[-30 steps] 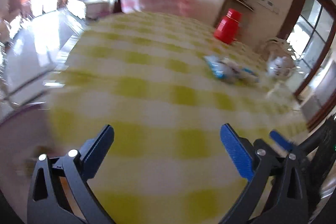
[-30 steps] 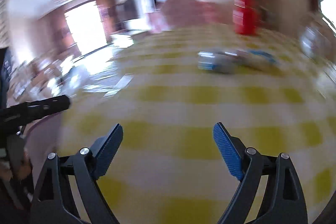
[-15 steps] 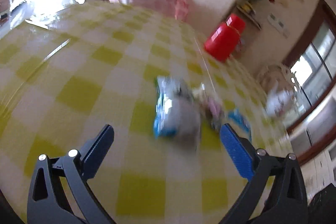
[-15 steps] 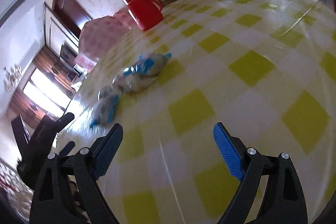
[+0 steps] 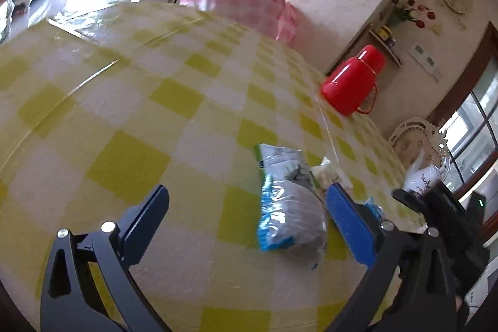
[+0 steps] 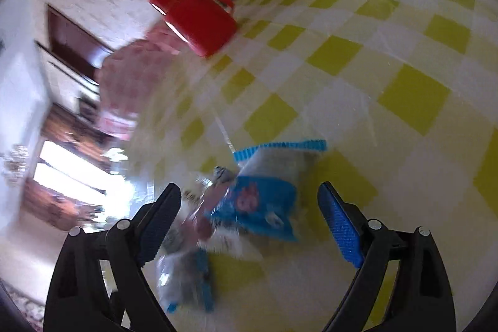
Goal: Organize snacks
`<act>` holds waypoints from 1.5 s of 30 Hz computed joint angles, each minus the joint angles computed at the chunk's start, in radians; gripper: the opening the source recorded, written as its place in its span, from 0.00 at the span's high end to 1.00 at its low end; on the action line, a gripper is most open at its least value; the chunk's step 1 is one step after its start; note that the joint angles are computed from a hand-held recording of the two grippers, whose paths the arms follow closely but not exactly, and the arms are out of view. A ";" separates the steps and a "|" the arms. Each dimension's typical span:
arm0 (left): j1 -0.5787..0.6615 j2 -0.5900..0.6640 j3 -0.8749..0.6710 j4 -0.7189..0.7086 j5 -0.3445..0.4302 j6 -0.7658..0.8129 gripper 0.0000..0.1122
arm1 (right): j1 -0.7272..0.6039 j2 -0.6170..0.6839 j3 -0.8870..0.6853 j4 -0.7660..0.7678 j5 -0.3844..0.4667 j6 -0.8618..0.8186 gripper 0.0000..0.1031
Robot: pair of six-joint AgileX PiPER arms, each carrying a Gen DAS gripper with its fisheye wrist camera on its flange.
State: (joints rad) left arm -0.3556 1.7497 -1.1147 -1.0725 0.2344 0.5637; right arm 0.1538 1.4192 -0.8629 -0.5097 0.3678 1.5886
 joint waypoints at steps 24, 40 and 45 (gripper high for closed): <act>0.000 0.053 -0.091 0.274 0.110 -0.144 0.10 | 0.608 -0.505 0.425 -0.269 0.527 0.271 0.52; -0.249 0.262 -0.425 1.153 0.325 -0.769 0.10 | 0.665 -0.397 0.373 -0.266 0.569 0.239 0.49; -0.250 0.220 -0.353 1.145 0.260 -0.711 0.41 | 0.631 -0.437 0.389 -0.247 0.532 0.211 0.44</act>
State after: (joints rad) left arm -0.6057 1.9692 -1.4678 0.0729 0.4947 -0.1469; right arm 0.7851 0.9822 -0.4741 -0.7563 0.9003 1.7992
